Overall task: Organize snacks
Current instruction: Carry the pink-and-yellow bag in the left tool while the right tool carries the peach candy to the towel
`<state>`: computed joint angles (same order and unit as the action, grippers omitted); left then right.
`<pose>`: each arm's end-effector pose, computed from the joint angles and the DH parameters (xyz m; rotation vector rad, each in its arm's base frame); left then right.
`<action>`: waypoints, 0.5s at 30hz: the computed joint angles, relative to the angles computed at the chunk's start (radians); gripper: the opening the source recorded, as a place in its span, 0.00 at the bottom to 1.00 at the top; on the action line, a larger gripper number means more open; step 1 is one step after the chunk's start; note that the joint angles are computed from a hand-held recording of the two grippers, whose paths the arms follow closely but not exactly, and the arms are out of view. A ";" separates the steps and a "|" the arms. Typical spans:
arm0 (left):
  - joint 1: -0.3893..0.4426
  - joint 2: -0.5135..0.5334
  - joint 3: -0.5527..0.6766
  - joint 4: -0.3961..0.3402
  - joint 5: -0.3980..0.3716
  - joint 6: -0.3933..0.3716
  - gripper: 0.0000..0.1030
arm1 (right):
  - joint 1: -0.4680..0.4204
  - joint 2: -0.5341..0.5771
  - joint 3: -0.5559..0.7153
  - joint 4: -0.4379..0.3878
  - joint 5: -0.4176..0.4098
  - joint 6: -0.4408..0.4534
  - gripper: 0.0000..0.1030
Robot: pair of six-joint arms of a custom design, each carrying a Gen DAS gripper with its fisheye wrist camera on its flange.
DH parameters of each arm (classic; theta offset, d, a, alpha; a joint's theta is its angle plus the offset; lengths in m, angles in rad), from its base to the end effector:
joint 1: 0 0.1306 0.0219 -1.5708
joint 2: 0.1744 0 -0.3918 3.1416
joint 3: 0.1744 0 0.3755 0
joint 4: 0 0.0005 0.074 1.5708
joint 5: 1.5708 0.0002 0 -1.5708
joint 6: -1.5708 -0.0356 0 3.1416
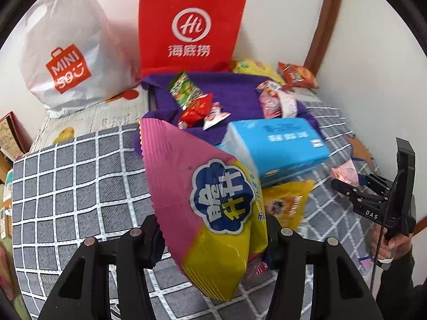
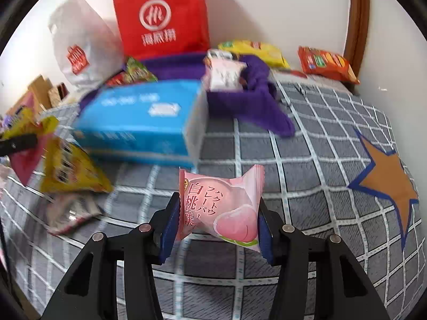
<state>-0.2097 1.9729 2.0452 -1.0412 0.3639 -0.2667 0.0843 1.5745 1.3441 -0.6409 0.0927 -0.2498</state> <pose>0.6531 -0.1525 0.3977 0.7280 2.3937 -0.4373 0.5257 0.0406 0.3466 0.2425 2.4252 0.0363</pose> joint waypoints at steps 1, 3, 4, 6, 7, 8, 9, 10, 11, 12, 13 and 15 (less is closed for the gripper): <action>-0.002 0.000 0.006 -0.006 0.009 0.002 0.51 | 0.001 -0.007 0.005 0.002 -0.003 0.000 0.50; -0.009 0.005 0.028 -0.028 0.032 0.001 0.52 | 0.003 -0.017 0.024 0.002 -0.009 -0.002 0.50; -0.013 0.005 0.033 -0.035 0.038 0.000 0.52 | 0.004 -0.018 0.040 -0.004 -0.010 -0.003 0.50; -0.025 0.012 0.059 -0.049 0.049 0.001 0.52 | 0.006 -0.018 0.073 -0.010 -0.009 0.003 0.50; -0.030 0.017 0.074 -0.055 0.052 0.003 0.52 | 0.007 -0.015 0.092 -0.011 -0.010 0.010 0.50; -0.036 0.023 0.091 -0.060 0.055 0.007 0.52 | 0.007 -0.009 0.112 -0.015 -0.010 0.015 0.50; -0.040 0.028 0.106 -0.066 0.056 0.012 0.52 | 0.006 0.000 0.138 -0.026 -0.007 0.017 0.50; -0.044 0.035 0.124 -0.074 0.056 0.017 0.52 | 0.005 0.011 0.167 -0.041 -0.003 0.015 0.50; -0.046 0.042 0.143 -0.085 0.059 0.024 0.52 | 0.002 0.023 0.193 -0.054 -0.004 0.012 0.50; -0.049 0.068 0.200 -0.125 0.074 0.034 0.52 | -0.001 0.036 0.221 -0.065 -0.007 0.010 0.50; -0.050 0.086 0.240 -0.153 0.087 0.038 0.52 | -0.004 0.050 0.252 -0.079 -0.006 0.010 0.50; -0.052 0.124 0.323 -0.196 0.096 0.053 0.52 | -0.009 0.082 0.316 -0.104 0.006 0.021 0.50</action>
